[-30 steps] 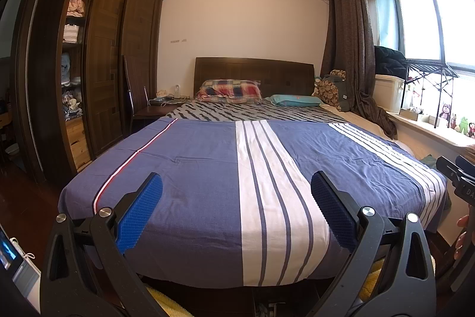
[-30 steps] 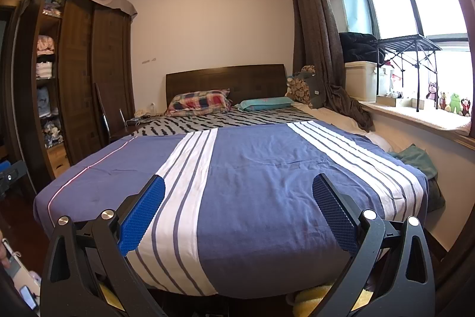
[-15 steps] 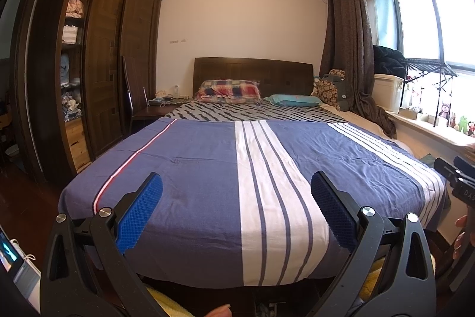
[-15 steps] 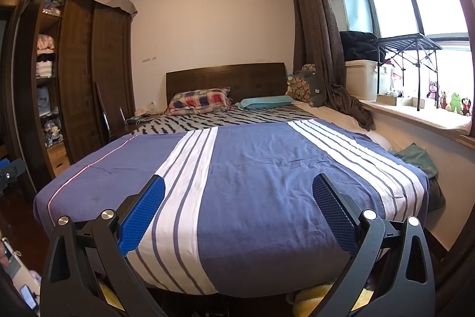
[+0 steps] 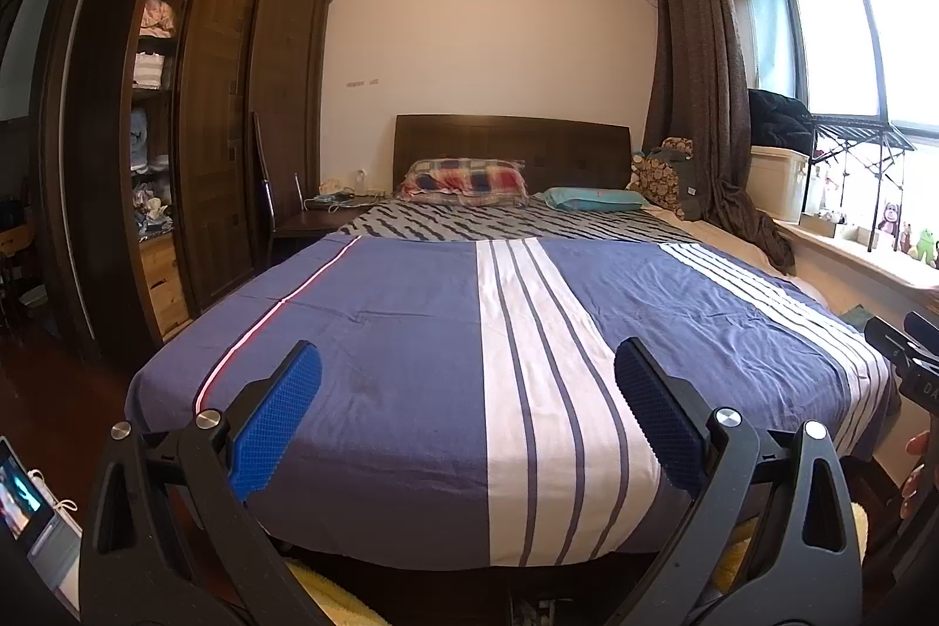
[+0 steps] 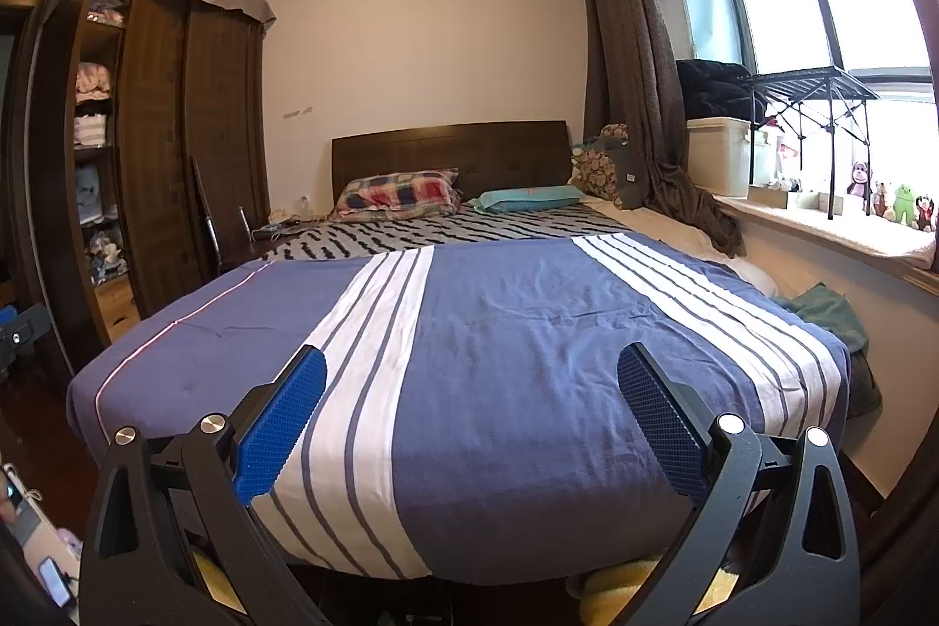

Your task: Collect trash

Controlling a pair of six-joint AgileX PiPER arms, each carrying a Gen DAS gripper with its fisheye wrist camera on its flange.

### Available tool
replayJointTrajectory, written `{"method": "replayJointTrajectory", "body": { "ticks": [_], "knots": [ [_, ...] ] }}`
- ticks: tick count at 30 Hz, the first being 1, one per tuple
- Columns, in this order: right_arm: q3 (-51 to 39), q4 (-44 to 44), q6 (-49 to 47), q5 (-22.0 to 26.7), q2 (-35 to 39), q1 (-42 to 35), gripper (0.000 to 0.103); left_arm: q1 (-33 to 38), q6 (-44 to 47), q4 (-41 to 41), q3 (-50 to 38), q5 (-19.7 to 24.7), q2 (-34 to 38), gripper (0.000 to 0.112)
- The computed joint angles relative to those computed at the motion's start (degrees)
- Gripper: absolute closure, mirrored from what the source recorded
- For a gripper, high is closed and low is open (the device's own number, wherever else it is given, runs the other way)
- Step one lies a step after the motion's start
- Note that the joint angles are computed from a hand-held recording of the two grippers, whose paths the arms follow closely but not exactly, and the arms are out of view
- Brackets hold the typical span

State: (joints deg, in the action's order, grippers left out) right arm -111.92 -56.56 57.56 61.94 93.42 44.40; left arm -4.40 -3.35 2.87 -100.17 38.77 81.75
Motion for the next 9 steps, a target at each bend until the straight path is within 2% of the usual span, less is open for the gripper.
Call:
{"method": "replayJointTrajectory", "body": {
  "ticks": [9],
  "knots": [
    [-0.01,0.46,-0.36,-0.11,-0.08,-0.16,0.003,1.21,1.89,-3.4,-2.61,2.67,1.35,0.017]
  ]
}}
